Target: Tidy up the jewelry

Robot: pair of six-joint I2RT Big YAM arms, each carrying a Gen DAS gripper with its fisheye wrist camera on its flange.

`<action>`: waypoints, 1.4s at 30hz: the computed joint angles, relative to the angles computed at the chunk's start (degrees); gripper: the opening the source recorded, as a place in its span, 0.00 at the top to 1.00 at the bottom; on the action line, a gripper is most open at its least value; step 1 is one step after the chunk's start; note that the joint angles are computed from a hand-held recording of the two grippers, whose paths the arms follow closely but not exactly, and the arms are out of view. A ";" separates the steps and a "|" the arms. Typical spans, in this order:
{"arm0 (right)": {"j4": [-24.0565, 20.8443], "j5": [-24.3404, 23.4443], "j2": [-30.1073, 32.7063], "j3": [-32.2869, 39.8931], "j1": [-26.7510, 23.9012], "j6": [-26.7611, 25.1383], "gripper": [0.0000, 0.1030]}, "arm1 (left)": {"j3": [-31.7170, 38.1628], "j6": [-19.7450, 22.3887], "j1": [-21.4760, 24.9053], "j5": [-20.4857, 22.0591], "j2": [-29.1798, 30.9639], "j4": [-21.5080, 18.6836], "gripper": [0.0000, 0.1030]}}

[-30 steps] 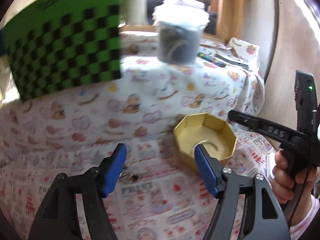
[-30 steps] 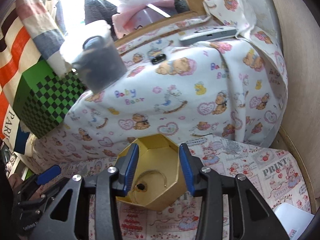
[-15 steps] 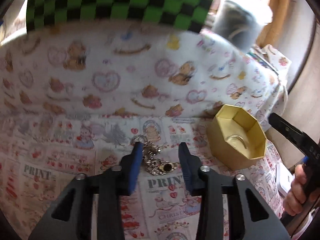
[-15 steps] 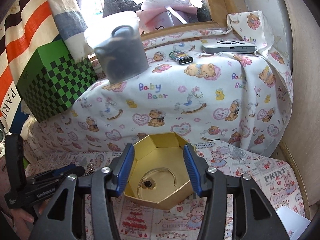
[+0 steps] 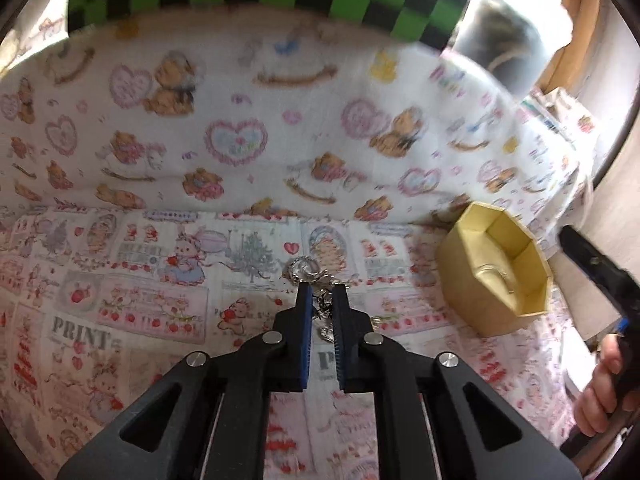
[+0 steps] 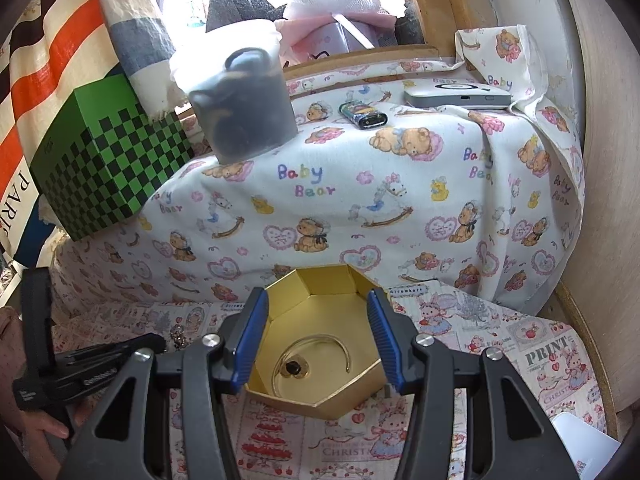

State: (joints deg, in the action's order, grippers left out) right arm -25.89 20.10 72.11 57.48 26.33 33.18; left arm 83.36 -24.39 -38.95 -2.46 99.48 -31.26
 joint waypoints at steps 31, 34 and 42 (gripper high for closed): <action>-8.28 -15.54 14.21 14.13 7.80 -0.98 0.81 | -6.29 -4.23 1.78 -12.42 -8.25 -0.89 0.92; -10.68 -14.69 16.90 17.08 8.22 -0.71 0.81 | -6.18 -4.34 1.90 -13.93 -8.10 -1.41 0.92; -16.00 -11.32 21.90 21.48 8.87 -1.49 0.81 | -6.23 -5.22 2.43 -13.75 -8.48 -2.96 0.92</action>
